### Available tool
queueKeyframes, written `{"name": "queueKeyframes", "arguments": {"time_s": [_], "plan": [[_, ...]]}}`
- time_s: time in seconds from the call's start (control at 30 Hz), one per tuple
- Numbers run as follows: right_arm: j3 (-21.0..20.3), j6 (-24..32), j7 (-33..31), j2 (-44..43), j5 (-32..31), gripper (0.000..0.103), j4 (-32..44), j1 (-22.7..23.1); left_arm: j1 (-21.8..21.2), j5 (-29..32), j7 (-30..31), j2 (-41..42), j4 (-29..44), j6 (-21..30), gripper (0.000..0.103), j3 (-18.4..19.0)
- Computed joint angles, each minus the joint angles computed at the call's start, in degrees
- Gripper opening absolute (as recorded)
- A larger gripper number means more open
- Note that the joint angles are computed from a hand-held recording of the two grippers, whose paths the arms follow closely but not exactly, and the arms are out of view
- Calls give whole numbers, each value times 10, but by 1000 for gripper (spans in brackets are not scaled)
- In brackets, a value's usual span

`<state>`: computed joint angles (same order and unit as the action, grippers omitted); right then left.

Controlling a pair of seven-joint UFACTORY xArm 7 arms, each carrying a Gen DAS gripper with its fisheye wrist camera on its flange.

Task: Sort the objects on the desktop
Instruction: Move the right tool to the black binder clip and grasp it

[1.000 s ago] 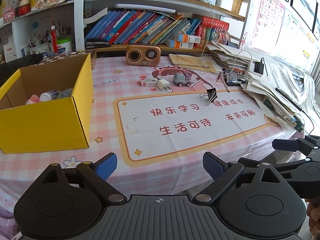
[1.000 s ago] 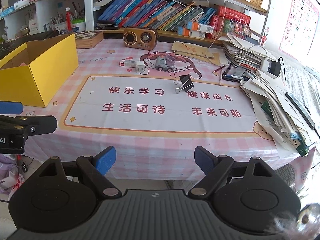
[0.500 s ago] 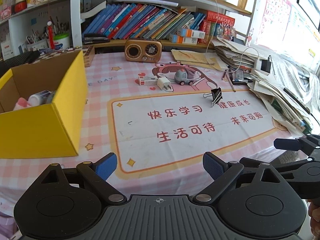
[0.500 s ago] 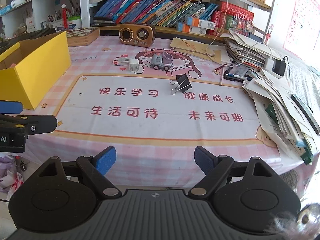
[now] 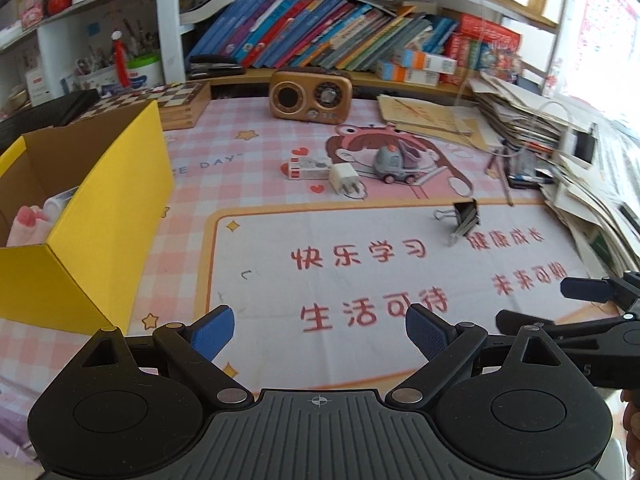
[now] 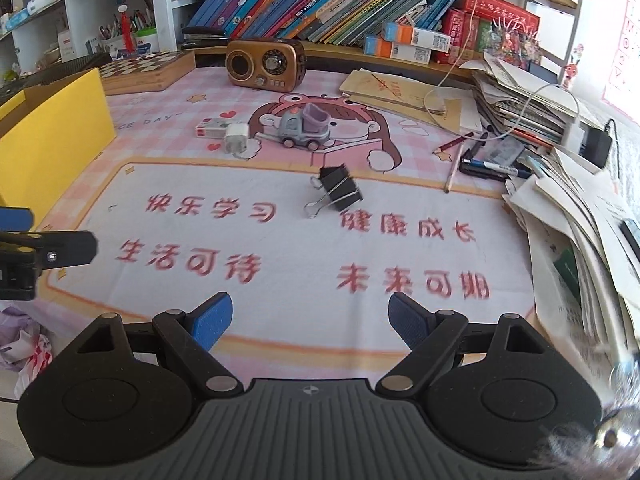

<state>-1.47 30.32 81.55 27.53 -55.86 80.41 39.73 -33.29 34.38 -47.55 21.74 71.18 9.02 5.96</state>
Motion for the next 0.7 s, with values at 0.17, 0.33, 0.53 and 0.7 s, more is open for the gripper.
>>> {"name": "queueKeyframes", "arguments": {"time_s": [0.17, 0.33, 0.53, 0.7], "plan": [[-16, -46, -30, 23, 1, 83, 19, -27, -24, 20, -41, 25, 48, 45, 95, 17], [-33, -84, -87, 67, 28, 81, 66, -43, -26, 40, -69, 49, 94, 86, 95, 12], [-45, -111, -180, 134, 95, 72, 142, -54, -21, 42, -78, 79, 142, 121, 95, 1], [-52, -116, -234, 165, 152, 66, 179, -57, -19, 37, -72, 98, 171, 141, 95, -5]]}}
